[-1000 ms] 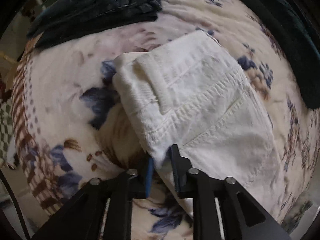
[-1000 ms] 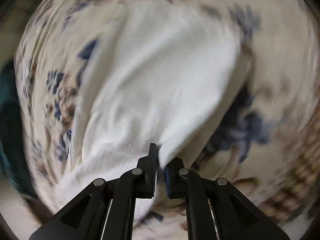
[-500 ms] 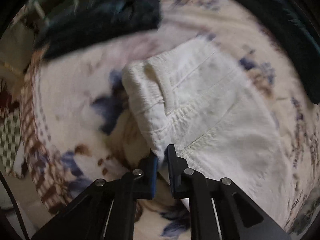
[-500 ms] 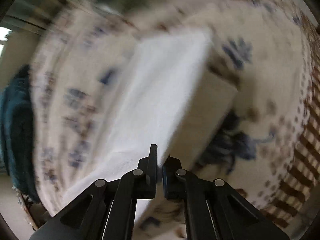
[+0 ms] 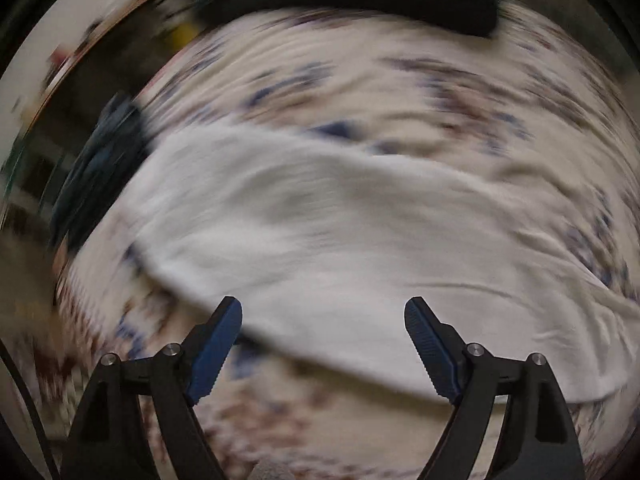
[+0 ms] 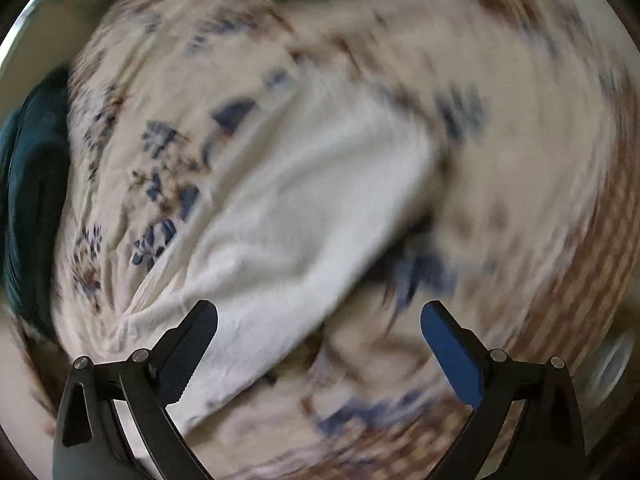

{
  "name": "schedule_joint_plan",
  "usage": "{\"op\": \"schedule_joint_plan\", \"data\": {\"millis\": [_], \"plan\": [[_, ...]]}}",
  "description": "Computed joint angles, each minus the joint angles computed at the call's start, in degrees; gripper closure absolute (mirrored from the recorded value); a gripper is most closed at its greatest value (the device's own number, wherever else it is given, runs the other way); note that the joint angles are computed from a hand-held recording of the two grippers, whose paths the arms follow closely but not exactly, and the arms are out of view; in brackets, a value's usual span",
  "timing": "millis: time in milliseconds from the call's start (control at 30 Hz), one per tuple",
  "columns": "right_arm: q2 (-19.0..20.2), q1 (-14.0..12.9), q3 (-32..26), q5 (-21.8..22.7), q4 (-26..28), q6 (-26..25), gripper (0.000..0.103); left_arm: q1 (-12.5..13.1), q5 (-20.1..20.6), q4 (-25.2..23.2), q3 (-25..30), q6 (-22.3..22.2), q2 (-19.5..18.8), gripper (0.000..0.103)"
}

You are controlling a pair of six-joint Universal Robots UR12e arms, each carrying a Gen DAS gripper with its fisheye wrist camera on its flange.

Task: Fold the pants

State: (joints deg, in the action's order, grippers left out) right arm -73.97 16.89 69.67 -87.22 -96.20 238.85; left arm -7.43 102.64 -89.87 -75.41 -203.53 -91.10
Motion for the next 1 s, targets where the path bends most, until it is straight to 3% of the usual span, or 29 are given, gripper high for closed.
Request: {"op": "schedule_joint_plan", "data": {"millis": [100, 200, 267, 300, 333, 400, 467, 600, 633, 700, 733, 800, 867, 933, 1000], "plan": [[2.62, -1.37, -3.89, -6.32, 2.10, -13.09, 0.000, -2.71, -1.39, 2.65, 2.06, 0.77, -3.58, 0.020], [4.31, -5.14, -3.62, -2.54, 1.19, -20.66, 0.002, -4.42, -1.37, 2.50, 3.86, -1.31, -6.30, 0.020], [6.04, -8.02, -2.77, 3.30, 0.16, -24.43, 0.005, -5.21, -0.08, 2.61, 4.16, -3.74, -7.19, 0.020], [6.42, -8.80, -2.12, 5.39, -0.09, -25.84, 0.017, -5.83, 1.25, 1.78, 4.65, -4.91, -7.76, 0.020], [6.78, -9.77, -1.27, 8.45, -0.42, -27.78, 0.048, -6.39, 2.08, 1.33, 4.94, -5.84, -8.20, 0.020], [6.64, -9.82, -0.19, 7.36, -1.87, -31.04, 0.089, -7.24, 4.09, 0.31, 5.13, -7.39, -8.71, 0.020], [4.65, -9.14, 2.15, 3.82, -7.64, -33.06, 0.098, -7.80, 5.16, -1.00, 5.33, -8.47, -9.21, 0.020], [-0.49, -10.22, 7.66, 3.84, -17.45, -25.84, 0.099, -8.69, 8.69, -4.42, 5.34, -10.84, -9.67, 0.020], [-1.03, -10.55, 8.34, 4.39, -17.89, -24.86, 0.099, -8.61, 9.02, -5.34, 5.21, -11.87, -9.66, 0.020], [-0.57, -10.87, 8.31, 4.05, -13.91, -23.75, 0.099, -8.27, 9.52, -7.87, 5.50, -13.72, -9.90, 0.020], [0.50, -11.37, 7.55, 5.46, -8.78, -23.34, 0.096, -8.08, 9.50, -8.28, 5.47, -14.28, -9.83, 0.020], [2.36, -12.88, 6.66, 11.51, -1.90, -24.15, 0.094, -7.86, 9.67, -9.24, 5.65, -15.20, -9.80, 0.020], [1.49, -13.97, 8.07, 14.14, -3.08, -23.65, 0.088, -7.99, 10.06, -9.17, 5.88, -15.26, -9.61, 0.020], [0.56, -13.37, 6.51, 8.86, -2.30, -24.35, 0.053, -8.57, 11.05, -8.18, 6.06, -14.16, -9.40, 0.020], [-0.51, -12.63, 5.92, 7.69, -4.04, -25.32, 0.041, -9.37, 13.26, -8.06, 6.53, -13.29, -9.50, 0.020]]}}
